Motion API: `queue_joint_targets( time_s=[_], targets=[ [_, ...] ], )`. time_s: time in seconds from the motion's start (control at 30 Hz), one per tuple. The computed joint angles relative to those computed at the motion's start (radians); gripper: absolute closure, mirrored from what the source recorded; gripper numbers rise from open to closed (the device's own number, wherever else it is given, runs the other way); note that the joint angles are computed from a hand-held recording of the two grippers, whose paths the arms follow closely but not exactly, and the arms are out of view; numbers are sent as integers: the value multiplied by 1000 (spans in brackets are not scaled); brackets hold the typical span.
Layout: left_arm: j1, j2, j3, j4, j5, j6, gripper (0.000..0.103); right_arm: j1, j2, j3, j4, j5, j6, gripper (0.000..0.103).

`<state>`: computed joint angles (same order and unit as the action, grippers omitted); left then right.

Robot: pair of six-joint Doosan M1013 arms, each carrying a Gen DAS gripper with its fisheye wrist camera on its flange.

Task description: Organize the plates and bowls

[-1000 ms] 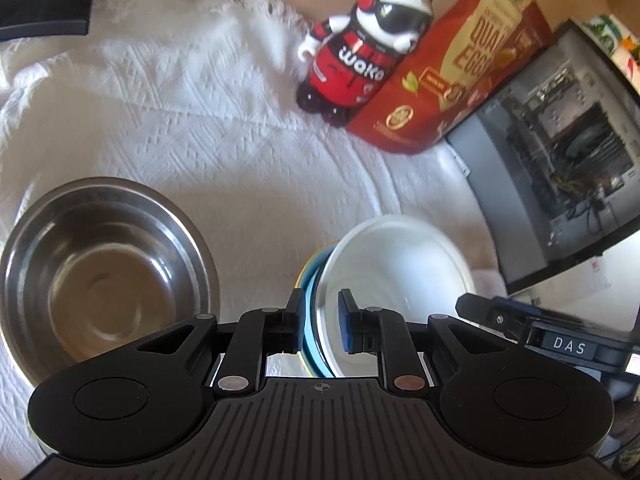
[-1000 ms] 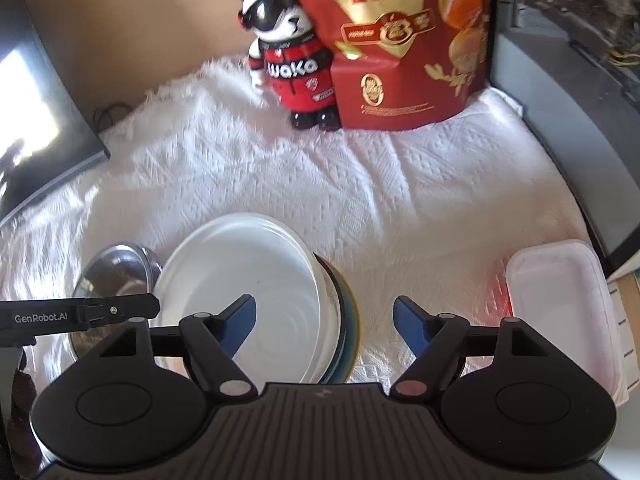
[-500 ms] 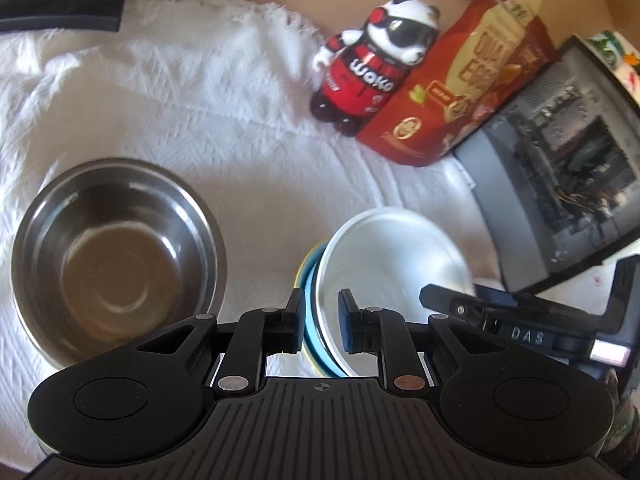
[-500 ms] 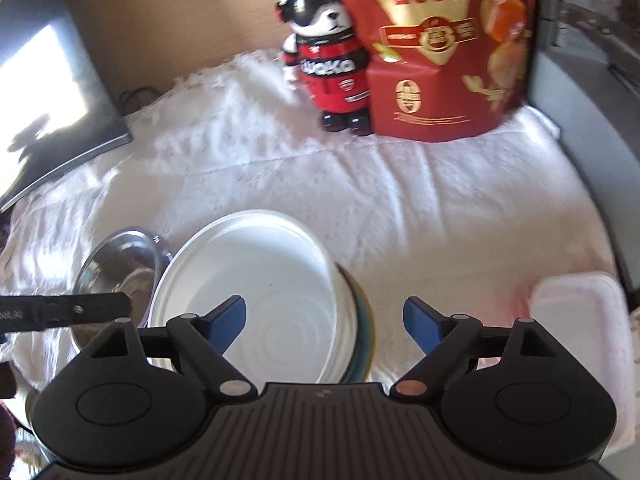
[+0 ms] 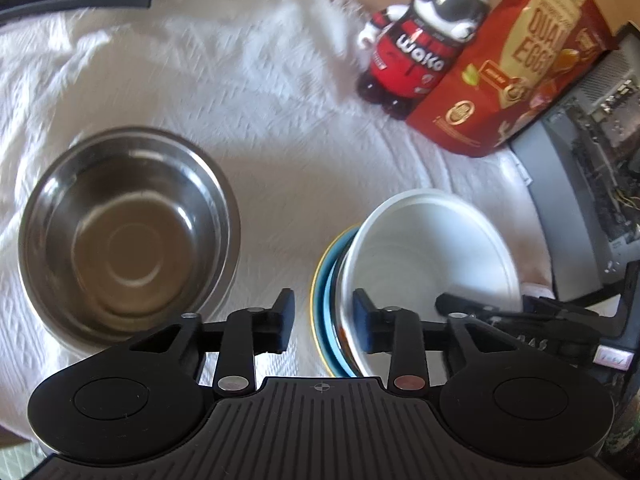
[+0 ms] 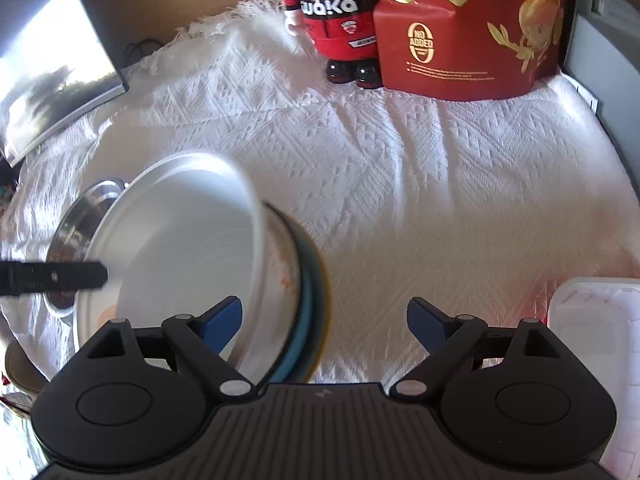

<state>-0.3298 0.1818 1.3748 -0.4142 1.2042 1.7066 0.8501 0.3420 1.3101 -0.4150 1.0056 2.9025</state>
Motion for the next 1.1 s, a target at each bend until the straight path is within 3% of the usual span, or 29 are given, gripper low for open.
queue_joint_targets(
  time_s=[0.17, 0.4, 0.6, 0.7, 0.8, 0.87, 1.1],
  targets=[
    [-6, 3, 8, 10, -5, -18, 64, -25, -20, 50, 31, -108, 13, 11],
    [23, 46, -10, -100, 56, 22, 61, -49, -18, 73, 155, -229, 26, 11],
    [23, 72, -29, -130, 81, 72, 64, -40, -2, 51, 108, -214, 129, 11],
    [27, 85, -34, -156, 108, 74, 63, -40, 6, 35, 99, -167, 134, 11],
    [25, 94, -43, -158, 121, 85, 61, -45, 1, 44, 128, -177, 108, 11],
    [24, 100, -49, -166, 132, 90, 55, -46, -5, 57, 148, -205, 98, 11],
    [13, 99, -52, -141, 137, 98, 54, -53, -33, 125, 230, -392, 109, 11]
  ],
)
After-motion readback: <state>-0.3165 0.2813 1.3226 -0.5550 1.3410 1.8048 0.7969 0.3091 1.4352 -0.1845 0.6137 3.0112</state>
